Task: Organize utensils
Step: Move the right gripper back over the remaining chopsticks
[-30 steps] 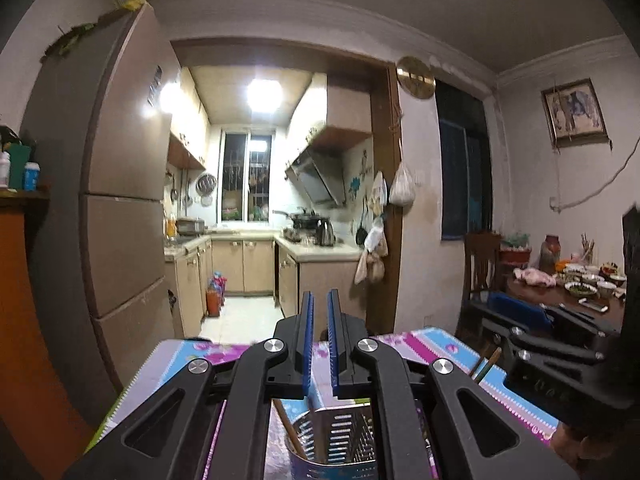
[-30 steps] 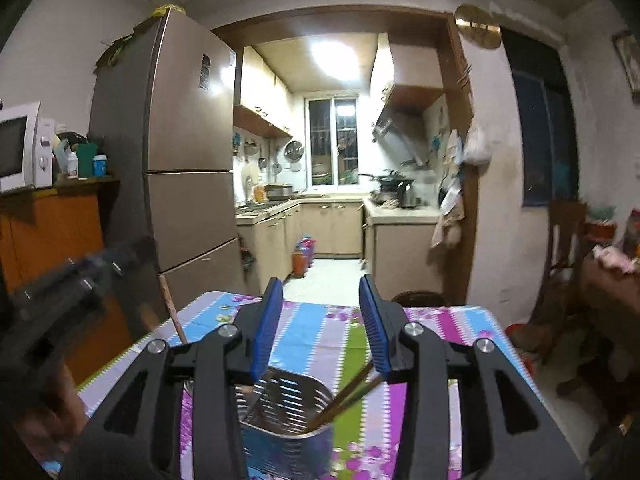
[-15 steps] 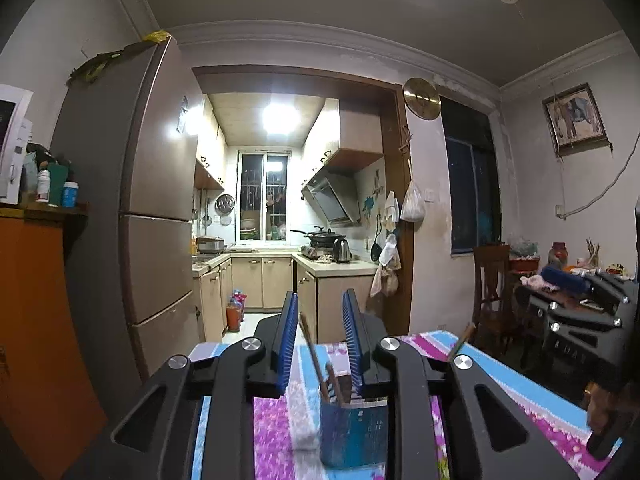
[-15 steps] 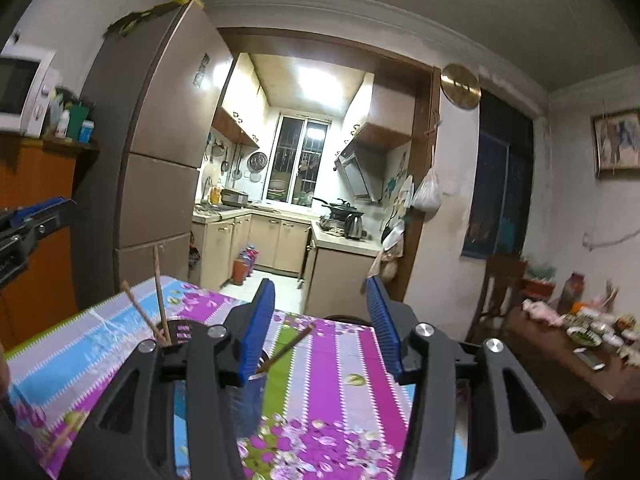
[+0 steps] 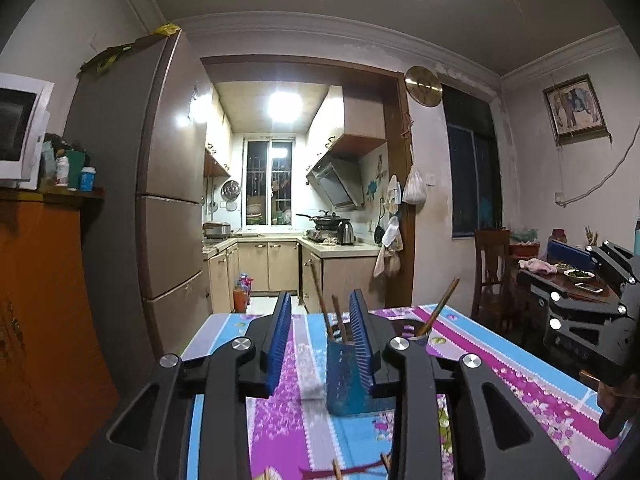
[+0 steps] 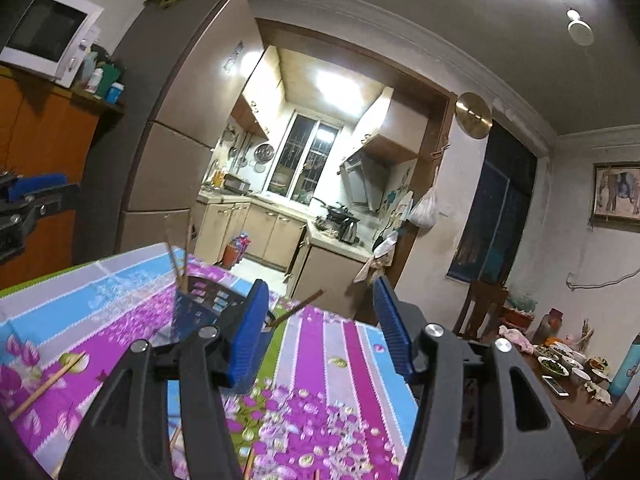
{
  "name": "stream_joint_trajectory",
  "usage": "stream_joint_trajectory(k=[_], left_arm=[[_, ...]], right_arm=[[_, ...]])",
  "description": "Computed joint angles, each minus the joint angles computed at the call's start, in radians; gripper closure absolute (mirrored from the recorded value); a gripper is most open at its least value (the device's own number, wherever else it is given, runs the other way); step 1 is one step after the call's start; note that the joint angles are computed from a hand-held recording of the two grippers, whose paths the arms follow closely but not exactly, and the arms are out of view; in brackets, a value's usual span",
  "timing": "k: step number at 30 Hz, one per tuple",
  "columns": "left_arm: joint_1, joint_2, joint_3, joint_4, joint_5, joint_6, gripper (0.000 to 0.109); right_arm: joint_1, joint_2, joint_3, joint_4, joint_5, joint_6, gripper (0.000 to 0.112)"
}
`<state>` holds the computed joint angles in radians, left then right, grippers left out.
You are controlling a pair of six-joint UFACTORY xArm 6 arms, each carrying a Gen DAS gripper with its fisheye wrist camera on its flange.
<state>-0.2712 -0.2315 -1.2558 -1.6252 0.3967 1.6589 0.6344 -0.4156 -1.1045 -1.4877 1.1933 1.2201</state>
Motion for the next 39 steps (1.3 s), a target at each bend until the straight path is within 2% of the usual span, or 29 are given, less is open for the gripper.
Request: stream_joint_trajectory(k=[4, 7, 10, 13, 15, 19, 22, 24, 30, 35, 37, 39], left_arm=[[0.045, -0.076, 0.091, -0.008, 0.030, 0.024, 0.073], [0.081, -0.165, 0.198, -0.052, 0.028, 0.120, 0.066], [0.076, -0.229, 0.289, -0.020, -0.037, 0.155, 0.059], [0.065, -0.273, 0.369, 0.088, -0.092, 0.091, 0.059], [0.046, -0.287, 0.424, 0.269, -0.155, -0.076, 0.059], [0.067, -0.302, 0.477, 0.557, -0.142, -0.384, 0.059], [0.053, -0.322, 0.520, 0.731, -0.211, -0.571, 0.050], [0.056, -0.337, 0.536, 0.806, -0.225, -0.664, 0.045], [0.068, -0.375, 0.575, 0.987, -0.239, -0.844, 0.040], [0.069, -0.397, 0.605, 1.074, -0.277, -0.913, 0.038], [0.072, -0.406, 0.620, 1.126, -0.298, -0.956, 0.036], [0.076, -0.415, 0.630, 1.169, -0.306, -0.993, 0.035]], right_arm=[[0.063, -0.077, 0.082, 0.041, 0.049, 0.012, 0.053], [0.119, -0.152, 0.165, 0.085, 0.100, 0.043, 0.049], [0.144, -0.221, 0.239, 0.167, 0.114, 0.076, 0.049], [0.197, -0.291, 0.313, 0.237, 0.131, 0.131, 0.047], [0.246, -0.304, 0.339, 0.264, 0.168, 0.163, 0.046], [0.325, -0.296, 0.352, 0.309, 0.228, 0.205, 0.046], [0.375, -0.312, 0.368, 0.321, 0.247, 0.268, 0.044], [0.416, -0.310, 0.377, 0.317, 0.275, 0.316, 0.041], [0.484, -0.306, 0.390, 0.314, 0.310, 0.414, 0.039], [0.495, -0.330, 0.413, 0.330, 0.297, 0.462, 0.037], [0.500, -0.333, 0.414, 0.334, 0.291, 0.467, 0.031], [0.510, -0.331, 0.411, 0.335, 0.297, 0.465, 0.030]])
